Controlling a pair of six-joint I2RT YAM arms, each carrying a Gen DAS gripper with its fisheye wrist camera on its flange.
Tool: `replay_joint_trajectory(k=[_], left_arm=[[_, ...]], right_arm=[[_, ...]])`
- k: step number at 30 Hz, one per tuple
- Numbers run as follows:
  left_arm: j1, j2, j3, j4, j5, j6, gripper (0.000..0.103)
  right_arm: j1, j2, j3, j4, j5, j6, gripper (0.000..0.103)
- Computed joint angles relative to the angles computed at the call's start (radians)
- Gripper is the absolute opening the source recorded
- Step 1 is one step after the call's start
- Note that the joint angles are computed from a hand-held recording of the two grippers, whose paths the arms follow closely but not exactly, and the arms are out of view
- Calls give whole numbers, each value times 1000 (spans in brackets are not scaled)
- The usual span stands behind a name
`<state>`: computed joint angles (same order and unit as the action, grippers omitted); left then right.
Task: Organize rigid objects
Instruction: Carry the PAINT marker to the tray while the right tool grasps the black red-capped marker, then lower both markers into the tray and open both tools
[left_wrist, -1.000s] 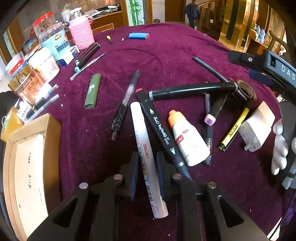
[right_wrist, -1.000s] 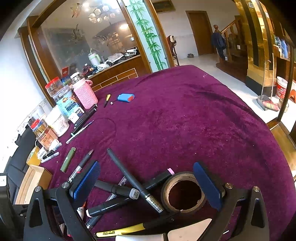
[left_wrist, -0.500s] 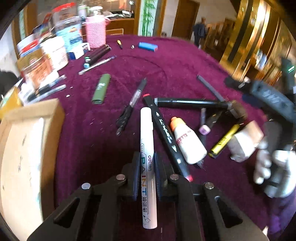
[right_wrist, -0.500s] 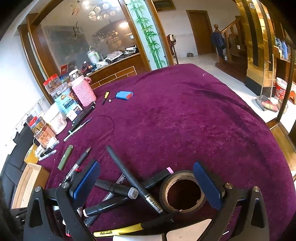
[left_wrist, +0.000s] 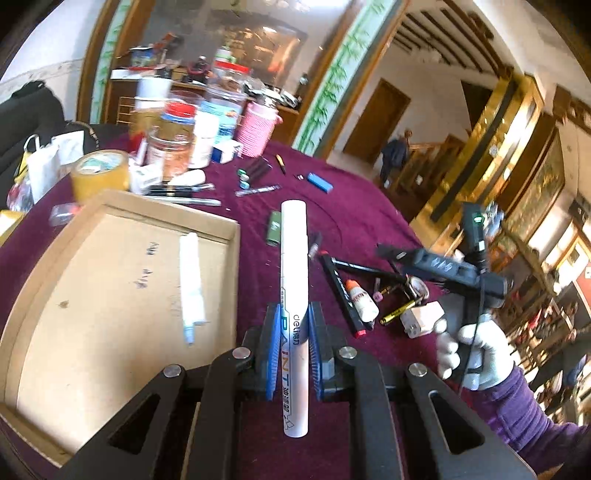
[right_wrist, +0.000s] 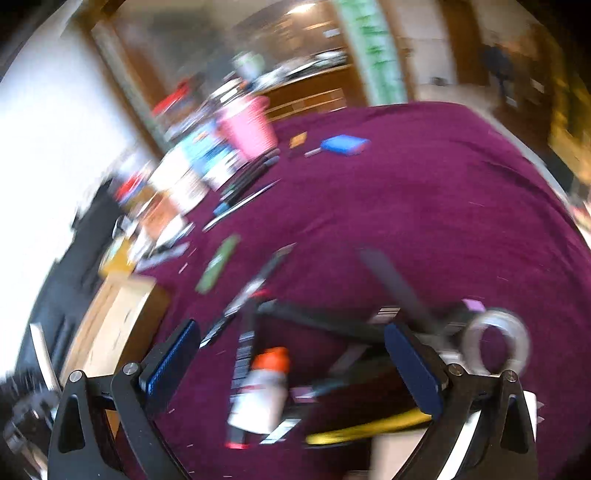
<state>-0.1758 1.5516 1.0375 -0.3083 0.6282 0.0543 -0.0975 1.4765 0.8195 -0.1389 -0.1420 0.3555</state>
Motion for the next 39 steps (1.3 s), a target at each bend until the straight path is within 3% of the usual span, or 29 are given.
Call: replay_joint_trajectory(k=[5,9,12,14,24,27,35,39], left_arm=[[121,8,-5,-11,77,35,14],[192,18,-1,-3,94,65,14],[232,42,8,4,119,74,14],[248,64,15,3,132,76,14],[280,112,40,-4,122,63,14],[274,135,65,-16,101,54,14],[212,236,239,-132,-26,64,14],[168,365,424,-230,-86,61,14]], right_arm=[[187,241,253,-194,155,-73,70],[227,376,374,-310,253,-78,58],[222,380,383,-324,246,-88,48],[226,376,386,-333,253,-92,17],[156,139,94,-56,-59,44,16],[170,82,66,11,-152,95,16],[255,159,208,106,-373,236,17],[334,330,388,96,-347,305,17]])
